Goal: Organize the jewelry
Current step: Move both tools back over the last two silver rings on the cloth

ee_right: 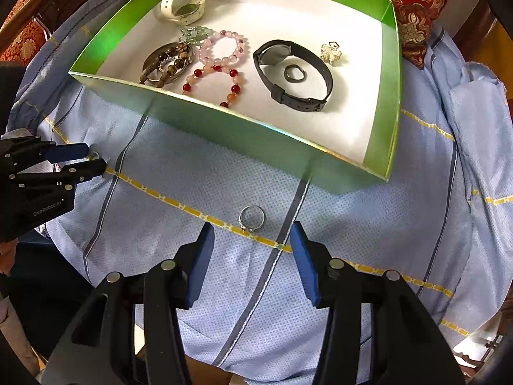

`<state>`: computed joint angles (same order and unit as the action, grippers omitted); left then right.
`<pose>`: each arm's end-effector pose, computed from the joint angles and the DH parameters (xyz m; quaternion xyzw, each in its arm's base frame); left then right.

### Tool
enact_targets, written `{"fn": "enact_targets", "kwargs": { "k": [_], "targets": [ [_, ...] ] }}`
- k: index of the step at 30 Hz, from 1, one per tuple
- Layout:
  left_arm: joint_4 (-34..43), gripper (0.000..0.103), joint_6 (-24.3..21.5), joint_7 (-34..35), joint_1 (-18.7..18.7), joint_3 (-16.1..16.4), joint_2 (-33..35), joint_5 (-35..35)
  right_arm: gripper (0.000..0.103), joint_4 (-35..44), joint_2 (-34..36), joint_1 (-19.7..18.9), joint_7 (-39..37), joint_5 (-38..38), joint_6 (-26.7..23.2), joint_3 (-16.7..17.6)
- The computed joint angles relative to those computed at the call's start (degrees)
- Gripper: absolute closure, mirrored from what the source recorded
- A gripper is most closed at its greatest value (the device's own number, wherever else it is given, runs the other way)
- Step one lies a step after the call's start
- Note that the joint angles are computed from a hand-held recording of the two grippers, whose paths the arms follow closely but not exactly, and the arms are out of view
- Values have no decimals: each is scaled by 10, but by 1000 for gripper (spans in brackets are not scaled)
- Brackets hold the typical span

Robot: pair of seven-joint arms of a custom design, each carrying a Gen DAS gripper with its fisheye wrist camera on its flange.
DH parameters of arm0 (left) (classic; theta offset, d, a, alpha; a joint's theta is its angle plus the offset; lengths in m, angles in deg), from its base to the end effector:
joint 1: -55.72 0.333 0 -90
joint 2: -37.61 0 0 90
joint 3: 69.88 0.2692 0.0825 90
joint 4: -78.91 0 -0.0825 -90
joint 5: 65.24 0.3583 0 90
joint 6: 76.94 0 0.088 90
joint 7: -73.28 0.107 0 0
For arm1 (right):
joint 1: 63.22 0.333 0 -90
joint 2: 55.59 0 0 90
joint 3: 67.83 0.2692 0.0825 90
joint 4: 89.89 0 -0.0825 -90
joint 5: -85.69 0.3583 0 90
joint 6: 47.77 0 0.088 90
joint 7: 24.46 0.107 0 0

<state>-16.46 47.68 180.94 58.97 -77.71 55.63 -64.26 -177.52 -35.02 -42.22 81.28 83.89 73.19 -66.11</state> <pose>0.6289 -0.0422 0.4108 -0.5557 0.8253 -0.0721 0.0696 0.5986 0.2465 0.4377 -0.7475 0.6549 -0.0566 0.0962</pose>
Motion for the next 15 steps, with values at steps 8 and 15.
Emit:
{"fn": "enact_targets", "kwargs": {
  "k": [8,15],
  "targets": [
    [-22,86,30,13,-8,-9,-14,-6,68,-25,-15,-8,26,16,41,3],
    [-40,86,43,32,-10,-9,-29,-16,68,28,28,18,25,-28,-22,-2]
  ]
}}
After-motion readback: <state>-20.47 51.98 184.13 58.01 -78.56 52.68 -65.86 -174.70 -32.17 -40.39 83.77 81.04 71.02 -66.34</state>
